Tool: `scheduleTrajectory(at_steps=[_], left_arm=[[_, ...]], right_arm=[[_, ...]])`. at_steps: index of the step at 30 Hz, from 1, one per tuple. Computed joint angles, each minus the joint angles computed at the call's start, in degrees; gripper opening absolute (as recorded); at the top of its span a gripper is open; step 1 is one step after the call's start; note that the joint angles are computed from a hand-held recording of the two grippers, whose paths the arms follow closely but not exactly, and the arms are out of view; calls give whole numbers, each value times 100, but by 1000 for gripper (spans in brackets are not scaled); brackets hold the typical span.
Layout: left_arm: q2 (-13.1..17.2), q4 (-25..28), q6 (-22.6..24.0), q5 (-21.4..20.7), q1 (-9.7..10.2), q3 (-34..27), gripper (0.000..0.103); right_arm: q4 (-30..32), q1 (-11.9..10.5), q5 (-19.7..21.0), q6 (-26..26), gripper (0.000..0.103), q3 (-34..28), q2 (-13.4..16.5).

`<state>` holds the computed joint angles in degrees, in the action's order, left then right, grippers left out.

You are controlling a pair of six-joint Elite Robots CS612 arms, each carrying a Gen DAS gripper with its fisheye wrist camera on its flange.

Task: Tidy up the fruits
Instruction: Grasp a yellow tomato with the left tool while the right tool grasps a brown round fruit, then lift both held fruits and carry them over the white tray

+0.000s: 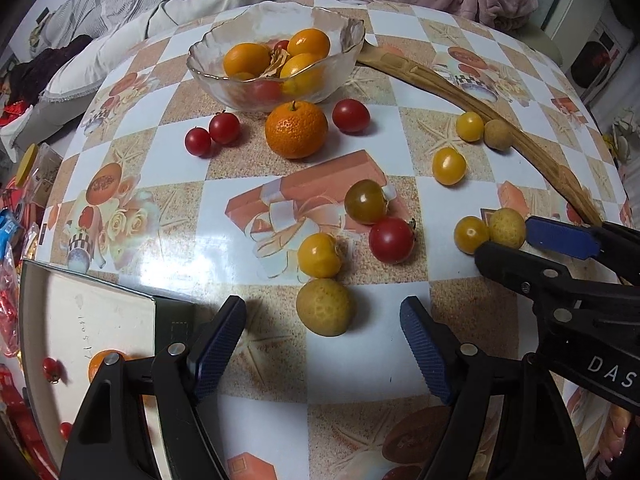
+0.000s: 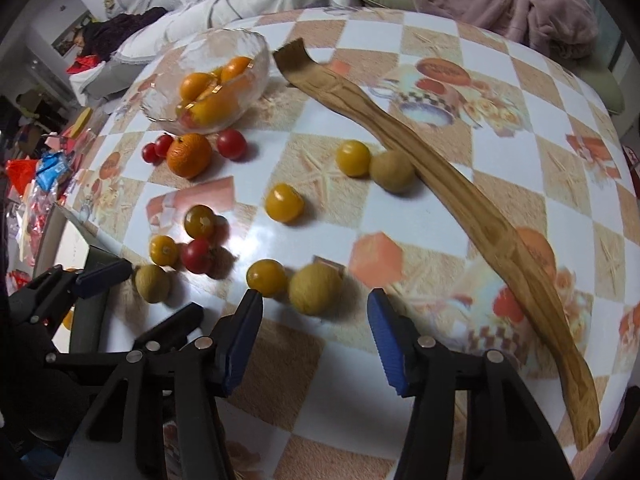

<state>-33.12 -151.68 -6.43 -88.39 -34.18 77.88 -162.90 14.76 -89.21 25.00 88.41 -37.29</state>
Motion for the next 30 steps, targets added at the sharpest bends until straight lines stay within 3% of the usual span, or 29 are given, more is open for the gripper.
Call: scheduleTrajectory(at_steps=[2, 4, 5, 6, 8, 24, 30], left_arm=[[-12, -24, -15, 21, -6, 18, 71], [-16, -66, -11, -28, -8, 22, 62], [-22, -110, 3, -21, -14, 38, 53], [-20, -112, 33, -32, -16, 24, 45], [-17, -144, 89, -66, -12, 20, 30], [-215, -393, 259, -726, 94, 297, 30], [-167, -362, 185, -506, 76, 275, 30]], right_arm=[[-113, -9, 135, -55, 42, -3, 14], [-128, -1, 171, -74, 39, -8, 14], [-142, 6, 140, -61, 37, -4, 11], [-158, 7, 134, -25, 28, 5, 6], [-201, -22, 236, 116, 28, 67, -26], [-561, 42, 377, 940, 28, 616, -309], [-474, 117, 348, 1031, 28, 663, -358]])
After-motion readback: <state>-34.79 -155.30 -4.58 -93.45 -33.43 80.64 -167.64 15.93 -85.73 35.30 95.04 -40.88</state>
